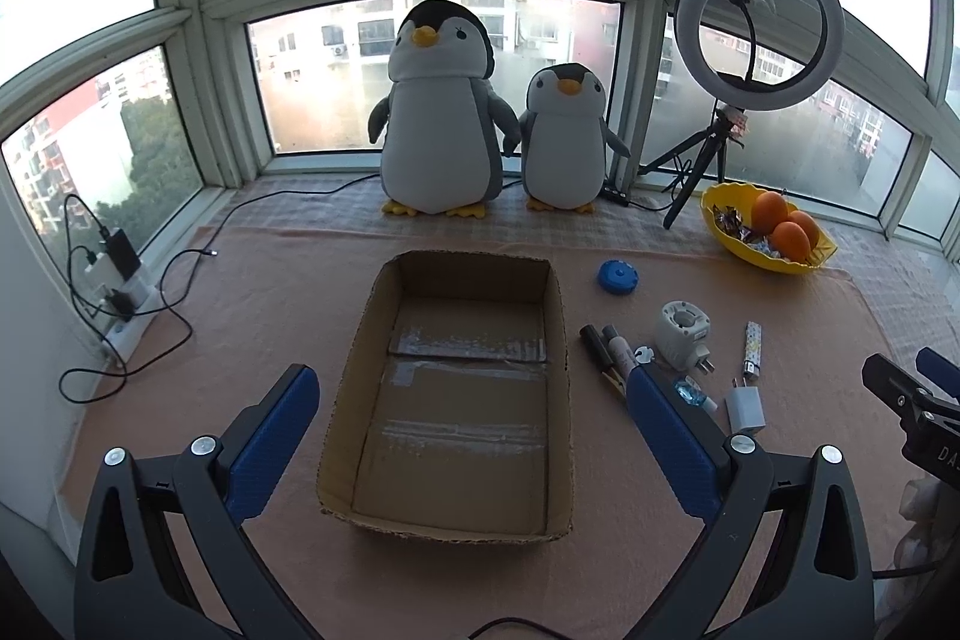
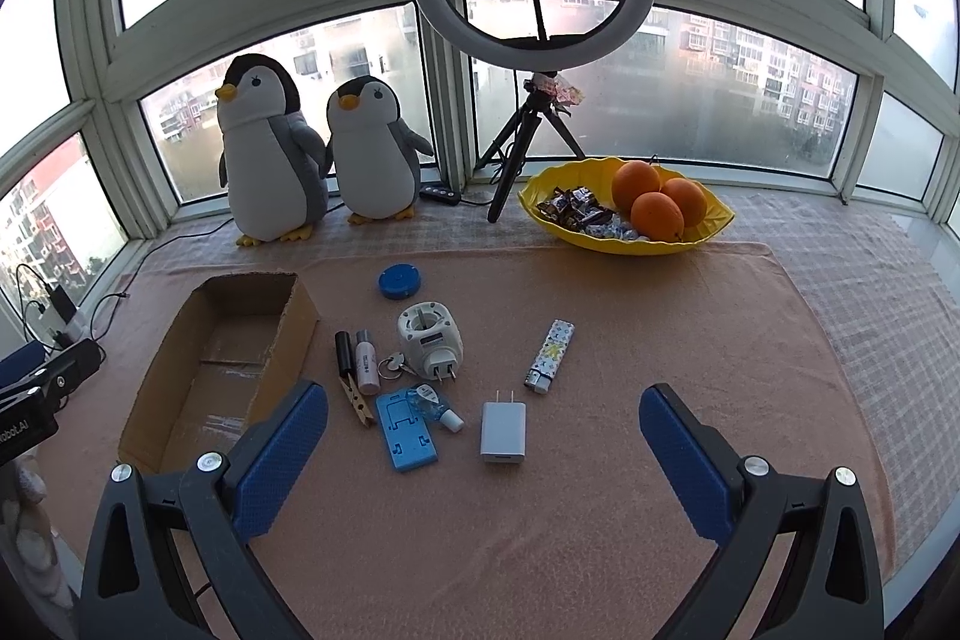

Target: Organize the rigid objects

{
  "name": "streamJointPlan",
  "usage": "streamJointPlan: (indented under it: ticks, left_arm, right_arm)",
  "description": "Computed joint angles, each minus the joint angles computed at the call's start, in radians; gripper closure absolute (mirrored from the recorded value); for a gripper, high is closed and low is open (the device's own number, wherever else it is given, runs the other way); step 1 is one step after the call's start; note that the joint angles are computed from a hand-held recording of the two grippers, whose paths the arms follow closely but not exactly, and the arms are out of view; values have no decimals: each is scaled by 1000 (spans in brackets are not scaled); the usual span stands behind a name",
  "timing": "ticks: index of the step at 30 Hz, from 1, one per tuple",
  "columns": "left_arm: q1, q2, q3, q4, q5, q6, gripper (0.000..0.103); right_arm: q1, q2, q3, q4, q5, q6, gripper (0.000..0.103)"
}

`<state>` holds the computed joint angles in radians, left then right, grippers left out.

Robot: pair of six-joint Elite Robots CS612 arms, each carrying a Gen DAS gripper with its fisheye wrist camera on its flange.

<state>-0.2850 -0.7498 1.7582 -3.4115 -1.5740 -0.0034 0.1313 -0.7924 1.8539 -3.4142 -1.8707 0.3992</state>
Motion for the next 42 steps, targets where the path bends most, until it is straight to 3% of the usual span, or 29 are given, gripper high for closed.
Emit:
streamJointPlan:
  ticks: [42]
  left_arm:
    - [2,0,1,-4,0,0,1]
  right_arm:
    - [-4,3,-2,21,29,14,0]
